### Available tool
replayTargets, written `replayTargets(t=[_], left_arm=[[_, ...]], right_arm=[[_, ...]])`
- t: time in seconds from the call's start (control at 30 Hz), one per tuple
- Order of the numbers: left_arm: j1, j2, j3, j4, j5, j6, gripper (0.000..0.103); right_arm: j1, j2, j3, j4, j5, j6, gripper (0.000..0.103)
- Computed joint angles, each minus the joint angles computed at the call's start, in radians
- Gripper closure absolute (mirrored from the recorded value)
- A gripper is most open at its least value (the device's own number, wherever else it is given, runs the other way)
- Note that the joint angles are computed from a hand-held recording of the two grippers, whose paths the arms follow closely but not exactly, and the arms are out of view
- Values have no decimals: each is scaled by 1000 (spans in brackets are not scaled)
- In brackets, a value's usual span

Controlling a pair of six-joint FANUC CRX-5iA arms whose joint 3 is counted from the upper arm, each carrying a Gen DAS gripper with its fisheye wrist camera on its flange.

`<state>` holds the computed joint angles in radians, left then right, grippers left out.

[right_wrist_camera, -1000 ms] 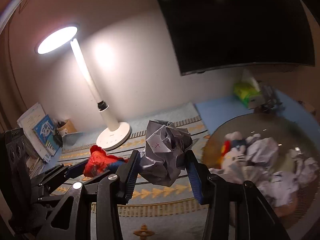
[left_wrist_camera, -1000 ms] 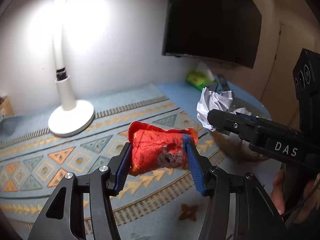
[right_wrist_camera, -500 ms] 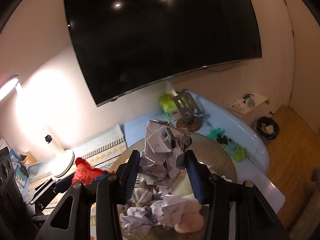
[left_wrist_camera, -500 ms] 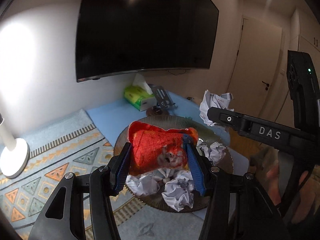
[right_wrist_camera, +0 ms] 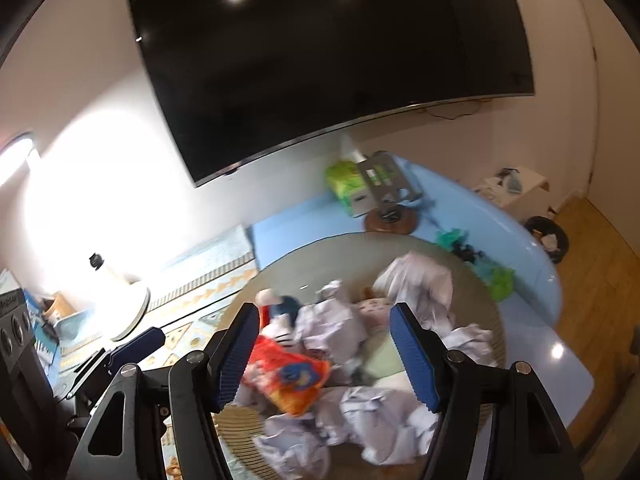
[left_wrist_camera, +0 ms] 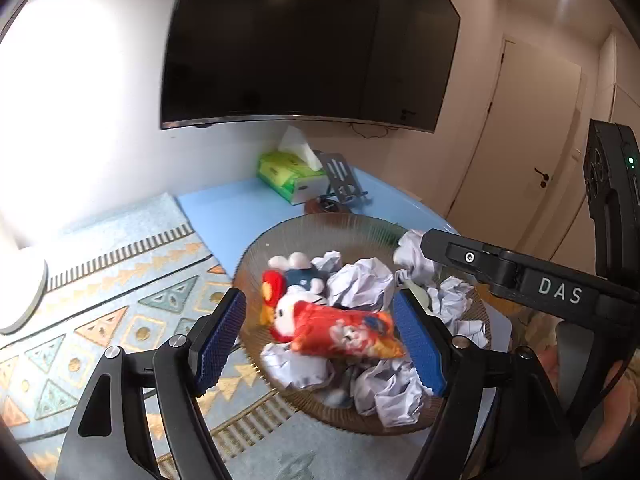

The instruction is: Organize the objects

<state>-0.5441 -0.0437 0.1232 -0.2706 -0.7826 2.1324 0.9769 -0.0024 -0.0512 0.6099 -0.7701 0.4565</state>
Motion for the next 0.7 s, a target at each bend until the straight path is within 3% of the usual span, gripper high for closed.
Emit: replayTargets(t=[0.33, 0.47, 0.7], left_arm=[[-55, -137, -68, -183, -107, 185, 28], [-89, -207, -99, -283, -209, 284, 20], [-114, -344, -167, -418, -417, 426, 19]], right_arm=[[114, 28, 24, -40, 30, 54, 37], [165, 62, 55, -45, 43, 81, 37], [249, 158, 154, -69, 29, 123, 36]])
